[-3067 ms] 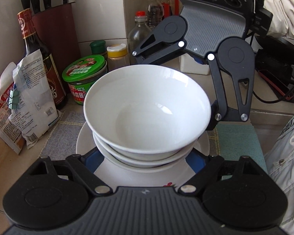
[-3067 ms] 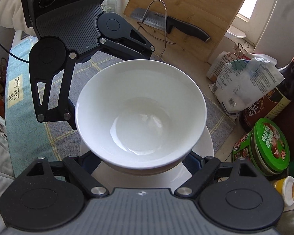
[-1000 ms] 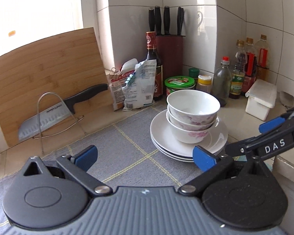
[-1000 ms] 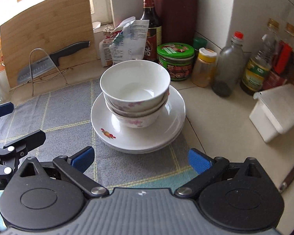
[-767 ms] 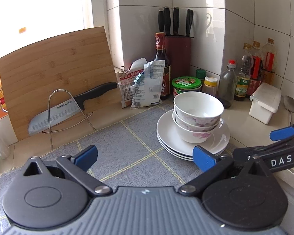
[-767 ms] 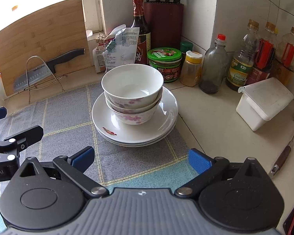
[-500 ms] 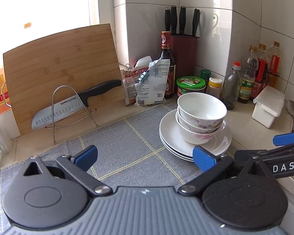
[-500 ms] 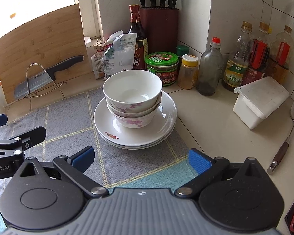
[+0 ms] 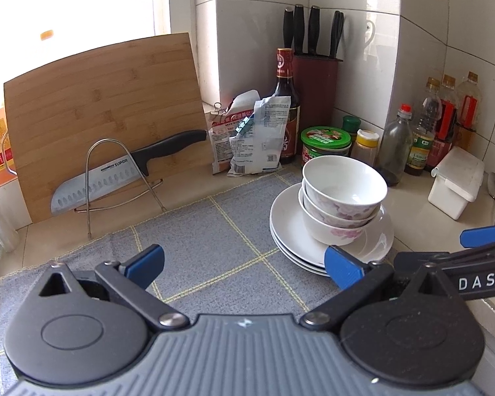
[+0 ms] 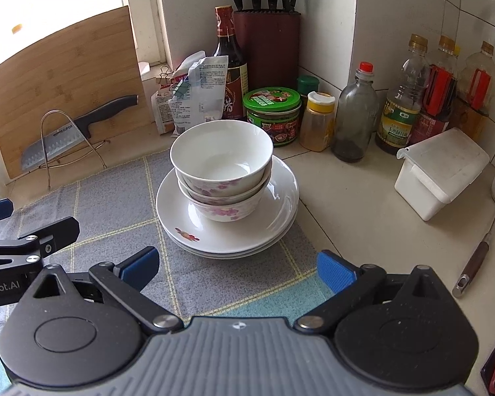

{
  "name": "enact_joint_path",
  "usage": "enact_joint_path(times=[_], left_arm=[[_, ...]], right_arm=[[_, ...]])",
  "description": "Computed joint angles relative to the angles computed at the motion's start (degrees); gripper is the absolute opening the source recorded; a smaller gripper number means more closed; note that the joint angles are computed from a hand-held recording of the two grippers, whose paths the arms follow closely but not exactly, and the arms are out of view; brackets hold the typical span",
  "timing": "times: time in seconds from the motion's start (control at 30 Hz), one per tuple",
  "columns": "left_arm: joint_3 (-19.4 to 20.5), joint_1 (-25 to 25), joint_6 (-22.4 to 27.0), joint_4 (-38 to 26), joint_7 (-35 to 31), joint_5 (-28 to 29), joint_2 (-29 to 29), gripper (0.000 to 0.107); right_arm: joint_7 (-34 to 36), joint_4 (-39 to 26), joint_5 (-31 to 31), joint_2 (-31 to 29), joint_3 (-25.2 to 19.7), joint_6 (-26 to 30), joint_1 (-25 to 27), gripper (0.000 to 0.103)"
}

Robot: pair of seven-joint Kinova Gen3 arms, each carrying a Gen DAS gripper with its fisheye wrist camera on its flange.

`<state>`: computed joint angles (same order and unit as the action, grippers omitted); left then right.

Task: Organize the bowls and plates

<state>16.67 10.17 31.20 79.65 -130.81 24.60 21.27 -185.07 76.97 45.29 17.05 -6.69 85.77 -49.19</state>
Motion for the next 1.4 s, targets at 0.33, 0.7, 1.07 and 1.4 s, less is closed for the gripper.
enact_joint_path(times=[0.33,0.7,1.07,1.4], left_arm=[[-0.7,1.1,0.2,-0.7,2.0,-1.6,0.4,0.102],[-0.9,1.6,-0.3,-0.6,3.2,-2.5,0.2,0.102],[-0.9,1.9,-0.1,-0.7,4.1,-3.3,0.3,0.102],[-0.9,2.0,-0.1,-0.7,4.3,-3.7,0.3,0.102]], right_arm=[[0.2,0.4,-0.4,-0.4,0.0,-0.6,0.7,0.103],[0.5,0.7,0.2,-0.9,-0.2,-0.6,0.8,0.103],[0.6,1.0,0.2,-1.1,-0.4,-0.4,1.0,0.103],[0.6,1.3,0.2,-1.3,-0.6,-0.6,1.2,0.103]])
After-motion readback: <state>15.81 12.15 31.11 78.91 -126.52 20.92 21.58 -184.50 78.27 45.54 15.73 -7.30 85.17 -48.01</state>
